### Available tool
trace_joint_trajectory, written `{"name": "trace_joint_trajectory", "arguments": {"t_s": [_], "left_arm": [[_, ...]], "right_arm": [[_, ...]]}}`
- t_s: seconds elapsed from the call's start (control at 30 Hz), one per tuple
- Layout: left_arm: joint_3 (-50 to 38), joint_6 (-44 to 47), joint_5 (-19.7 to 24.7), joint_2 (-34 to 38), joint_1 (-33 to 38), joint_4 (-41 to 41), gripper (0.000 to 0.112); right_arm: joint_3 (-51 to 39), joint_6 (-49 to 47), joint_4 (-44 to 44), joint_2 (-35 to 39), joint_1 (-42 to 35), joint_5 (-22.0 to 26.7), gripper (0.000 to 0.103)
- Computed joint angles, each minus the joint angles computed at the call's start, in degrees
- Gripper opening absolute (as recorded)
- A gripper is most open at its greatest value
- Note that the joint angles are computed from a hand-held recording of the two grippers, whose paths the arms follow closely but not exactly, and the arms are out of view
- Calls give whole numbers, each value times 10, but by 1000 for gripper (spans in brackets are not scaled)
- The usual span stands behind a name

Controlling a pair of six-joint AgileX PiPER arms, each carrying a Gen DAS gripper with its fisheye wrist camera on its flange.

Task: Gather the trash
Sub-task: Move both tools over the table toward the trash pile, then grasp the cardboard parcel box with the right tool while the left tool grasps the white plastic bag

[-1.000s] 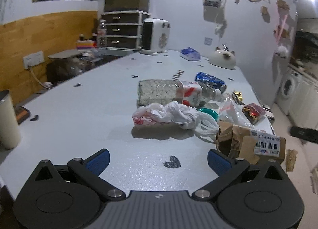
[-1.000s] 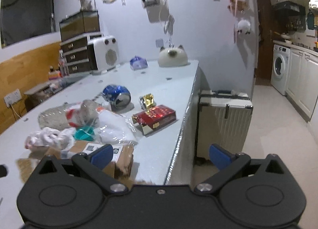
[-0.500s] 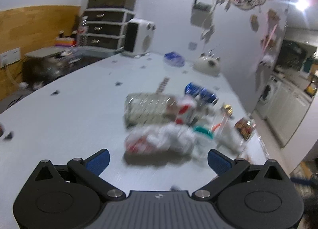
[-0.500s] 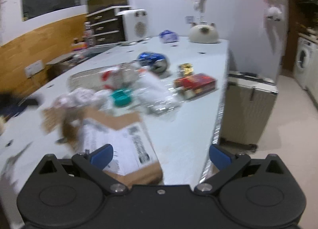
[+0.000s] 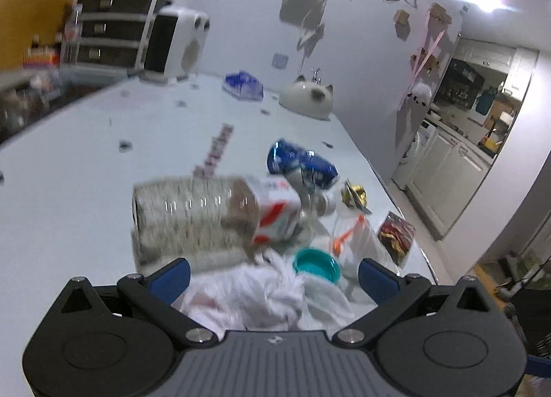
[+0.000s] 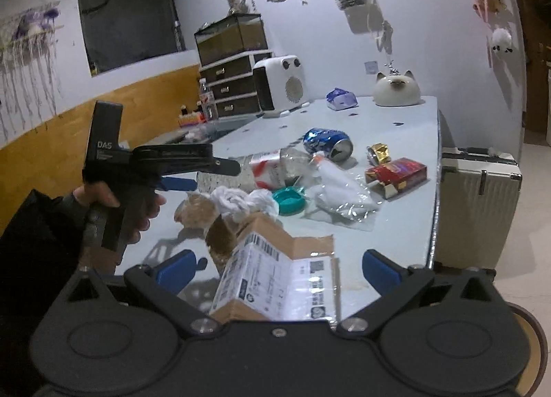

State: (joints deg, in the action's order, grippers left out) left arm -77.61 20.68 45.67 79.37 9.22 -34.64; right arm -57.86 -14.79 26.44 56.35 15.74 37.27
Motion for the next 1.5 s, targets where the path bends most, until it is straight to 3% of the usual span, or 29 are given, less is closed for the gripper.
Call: {"name": "trace_joint_trajectory", "arguments": {"t_s": [0.13, 0.3, 0.4, 0.5, 0.63, 0.8, 0.9, 0.97, 1.07, 1.17, 1.3, 1.4, 1.5], "left_arm": [[37, 73, 51, -30, 36, -74, 102], [55, 99, 91, -72, 33, -47, 102], [53, 56, 50, -87, -9, 48, 102], [41, 0, 22, -83, -47, 151, 101], [20, -30, 7, -63, -82, 232, 99], [-11, -46, -10, -27, -117, 293, 97], [-28, -54, -16, -1, -132, 320, 97], [-38, -47, -15, 14, -136, 316, 97], [-54, -32, -3, 36, -142, 310, 95], [-63, -33, 20, 54, -154, 329, 89], [-47, -63, 10, 48, -171, 371, 81], [-43, -80, 8, 42, -175, 379, 72], [-26, -93, -1, 31, -183, 397, 71]], "right_arm": [[-1, 102, -119, 28, 66, -26, 103], [-15, 126, -120, 70, 83, -24, 103], [-21, 190, -179, 100, 105, -35, 103], [-10, 152, -107, 109, 78, -48, 103], [-9, 43, 8, 109, 35, -9, 102], [-5, -24, 88, 88, -19, 35, 82], [-7, 8, 39, 70, -18, 42, 86], [0, 5, 32, 55, -23, 38, 100], [9, 30, -18, 27, -14, 17, 103], [20, 44, -68, -6, 7, -17, 103], [16, -99, 40, -8, -14, 6, 101], [6, -82, 6, 15, 28, 15, 90], [0, -22, -59, 39, 73, 14, 84]]}}
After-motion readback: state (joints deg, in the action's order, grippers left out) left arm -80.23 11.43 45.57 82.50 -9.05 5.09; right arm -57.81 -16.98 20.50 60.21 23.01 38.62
